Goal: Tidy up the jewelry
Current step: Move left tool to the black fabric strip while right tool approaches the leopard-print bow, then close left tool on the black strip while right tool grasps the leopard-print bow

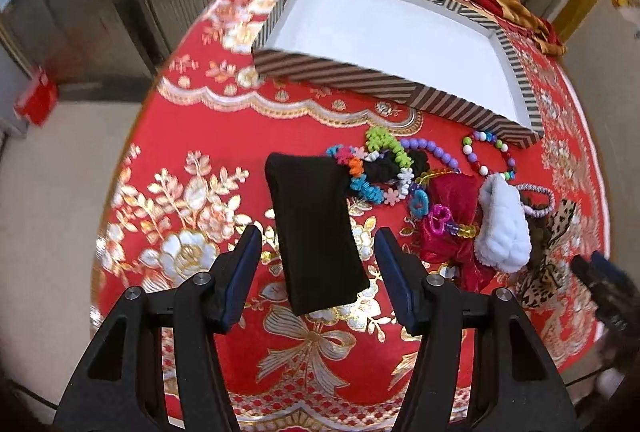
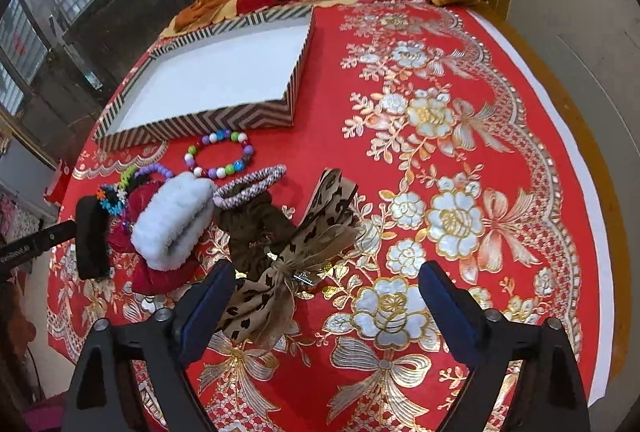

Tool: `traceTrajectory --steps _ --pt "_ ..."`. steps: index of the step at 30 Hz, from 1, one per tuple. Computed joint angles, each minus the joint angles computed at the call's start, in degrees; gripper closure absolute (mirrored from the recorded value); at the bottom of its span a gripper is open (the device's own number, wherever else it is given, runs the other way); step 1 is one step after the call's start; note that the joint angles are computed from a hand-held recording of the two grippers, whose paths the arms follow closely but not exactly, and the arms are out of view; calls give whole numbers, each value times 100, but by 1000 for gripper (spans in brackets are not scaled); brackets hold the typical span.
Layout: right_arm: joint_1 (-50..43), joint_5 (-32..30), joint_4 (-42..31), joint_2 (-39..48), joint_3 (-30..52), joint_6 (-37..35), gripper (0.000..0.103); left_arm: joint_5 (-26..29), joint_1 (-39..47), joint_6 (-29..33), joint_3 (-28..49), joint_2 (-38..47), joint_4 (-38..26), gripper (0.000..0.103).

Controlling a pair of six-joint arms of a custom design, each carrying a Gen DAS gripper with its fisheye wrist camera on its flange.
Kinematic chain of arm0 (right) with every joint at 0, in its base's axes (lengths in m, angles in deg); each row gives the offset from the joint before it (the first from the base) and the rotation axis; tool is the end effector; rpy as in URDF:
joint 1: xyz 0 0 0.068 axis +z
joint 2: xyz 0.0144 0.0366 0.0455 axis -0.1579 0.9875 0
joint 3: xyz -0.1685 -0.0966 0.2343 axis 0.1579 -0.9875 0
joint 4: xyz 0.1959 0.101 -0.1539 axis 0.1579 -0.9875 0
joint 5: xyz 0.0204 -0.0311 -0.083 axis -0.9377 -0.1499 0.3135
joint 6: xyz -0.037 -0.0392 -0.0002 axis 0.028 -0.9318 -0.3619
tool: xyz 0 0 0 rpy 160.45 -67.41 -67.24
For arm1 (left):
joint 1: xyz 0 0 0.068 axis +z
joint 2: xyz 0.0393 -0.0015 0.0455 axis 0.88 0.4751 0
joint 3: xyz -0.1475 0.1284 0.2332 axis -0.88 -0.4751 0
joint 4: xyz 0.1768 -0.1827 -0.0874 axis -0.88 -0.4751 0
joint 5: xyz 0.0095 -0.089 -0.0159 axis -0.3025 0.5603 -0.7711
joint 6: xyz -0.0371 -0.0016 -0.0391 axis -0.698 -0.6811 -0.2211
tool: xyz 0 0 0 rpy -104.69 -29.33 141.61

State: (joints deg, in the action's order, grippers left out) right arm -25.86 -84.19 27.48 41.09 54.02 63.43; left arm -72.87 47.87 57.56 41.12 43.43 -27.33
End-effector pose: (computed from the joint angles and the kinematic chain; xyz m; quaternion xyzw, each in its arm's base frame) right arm 0.3058 -0.0816 0.2062 -0.0113 0.9714 0.0845 0.2215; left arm 0.3184 -0.0760 0.2091 -0.0998 0.9781 -0.0338 0.1794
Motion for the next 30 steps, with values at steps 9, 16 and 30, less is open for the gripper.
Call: traceTrajectory --steps 9,16,30 --pt "230 124 136 348 72 126 20 586 415 -131 -215 151 203 45" --pt "387 184 69 477 141 159 20 729 581 -205 -144 366 337 45" --pt "400 -11 442 744 46 287 63 136 186 299 442 989 22 44"
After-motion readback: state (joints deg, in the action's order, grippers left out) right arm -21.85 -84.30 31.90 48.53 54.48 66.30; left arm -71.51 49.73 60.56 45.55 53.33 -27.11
